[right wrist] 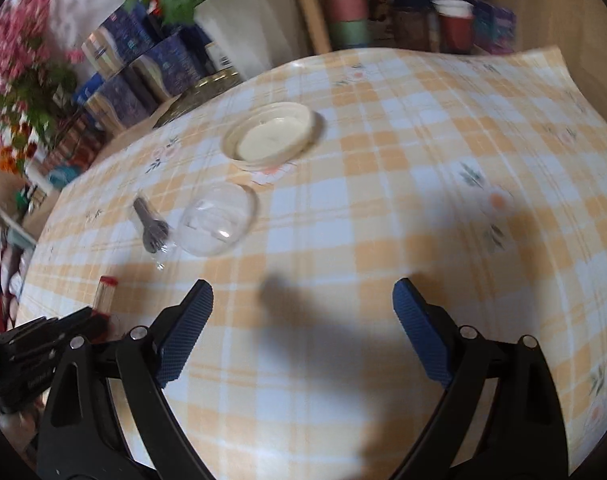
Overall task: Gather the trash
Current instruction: 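Grasp the red toothpick box with the left tool, then grasp the clear round plastic lid with the right tool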
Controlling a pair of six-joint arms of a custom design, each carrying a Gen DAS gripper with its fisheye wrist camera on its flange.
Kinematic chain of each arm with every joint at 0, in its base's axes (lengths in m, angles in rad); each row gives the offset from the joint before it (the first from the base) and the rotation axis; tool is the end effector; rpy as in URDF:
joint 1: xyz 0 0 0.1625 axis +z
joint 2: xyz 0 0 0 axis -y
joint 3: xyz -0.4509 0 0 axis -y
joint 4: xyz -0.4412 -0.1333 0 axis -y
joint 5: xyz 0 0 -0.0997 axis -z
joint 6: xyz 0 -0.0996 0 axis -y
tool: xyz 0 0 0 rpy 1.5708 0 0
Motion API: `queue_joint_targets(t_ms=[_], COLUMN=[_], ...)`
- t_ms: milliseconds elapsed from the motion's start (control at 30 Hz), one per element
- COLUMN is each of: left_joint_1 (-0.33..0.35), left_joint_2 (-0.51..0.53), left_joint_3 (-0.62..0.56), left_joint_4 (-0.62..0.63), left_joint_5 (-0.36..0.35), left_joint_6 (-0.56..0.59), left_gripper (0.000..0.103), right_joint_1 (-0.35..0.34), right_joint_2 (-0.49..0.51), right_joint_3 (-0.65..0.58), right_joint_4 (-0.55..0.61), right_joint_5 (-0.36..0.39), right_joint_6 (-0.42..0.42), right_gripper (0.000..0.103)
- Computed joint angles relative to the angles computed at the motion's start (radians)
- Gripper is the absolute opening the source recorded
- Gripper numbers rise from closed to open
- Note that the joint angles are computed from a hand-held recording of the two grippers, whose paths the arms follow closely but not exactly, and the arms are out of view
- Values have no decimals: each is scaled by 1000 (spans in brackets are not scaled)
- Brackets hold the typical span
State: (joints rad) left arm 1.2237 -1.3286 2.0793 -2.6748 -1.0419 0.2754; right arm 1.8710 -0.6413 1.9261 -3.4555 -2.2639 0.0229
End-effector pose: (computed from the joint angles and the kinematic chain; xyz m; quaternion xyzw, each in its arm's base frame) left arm -0.0159 -0.5834 0.2531 0.2473 0.9186 -0.1787 0.2511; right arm 0.2473 -0.5634 0.0020 0.0248 -0.9038 0.3265 0.2756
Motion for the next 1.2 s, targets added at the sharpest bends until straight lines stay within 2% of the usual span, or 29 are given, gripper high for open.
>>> queue_joint_targets(t_ms=[100,267,400,533,600,633,667,700,800,867,1000,1200], left_joint_1=[15,37,45,55,56,54,55,55,58,58,63,47], left_joint_2=[-13,-20,-23,-26,-27,-28,-27,-27,-29,-36,-79,-174], left_joint_3=[3,1,10,12,14,16,15,15,7,8,23,73], left_joint_4=[-5,-21,-49,-60,-64,-67,-68,-66,-48,-40,-15,35], left_joint_5=[-32,-85,-107,-132,-135,-132,-131,-132,-142,-138,-165,-177], left_joint_6=[-7,-45,-23,-33,-35,-32,-29,-25,-21,-22,-44,-21], left_gripper=[22,22,22,22,22,22,22,21,20,19,11,10], right_joint_1=[17,29,38,38,41,42,40,42,45,52,72,123], right_joint_2=[58,101,146,181,188,188,182,179,160,136,81,30], right_joint_3=[-93,-187,-265,-321,-333,-333,-324,-314,-287,-244,-152,-21], right_joint_4=[53,109,157,248,263,266,259,234,241,191,120,-3], right_joint_5=[-50,-57,-109,-172,-190,-187,-170,-164,-141,-113,-57,-27], right_joint_6=[-69,-76,-91,-55,-64,-66,-69,-86,-67,-73,-55,-37], right_gripper=[90,91,91,90,89,89,82,67,67,67,67,67])
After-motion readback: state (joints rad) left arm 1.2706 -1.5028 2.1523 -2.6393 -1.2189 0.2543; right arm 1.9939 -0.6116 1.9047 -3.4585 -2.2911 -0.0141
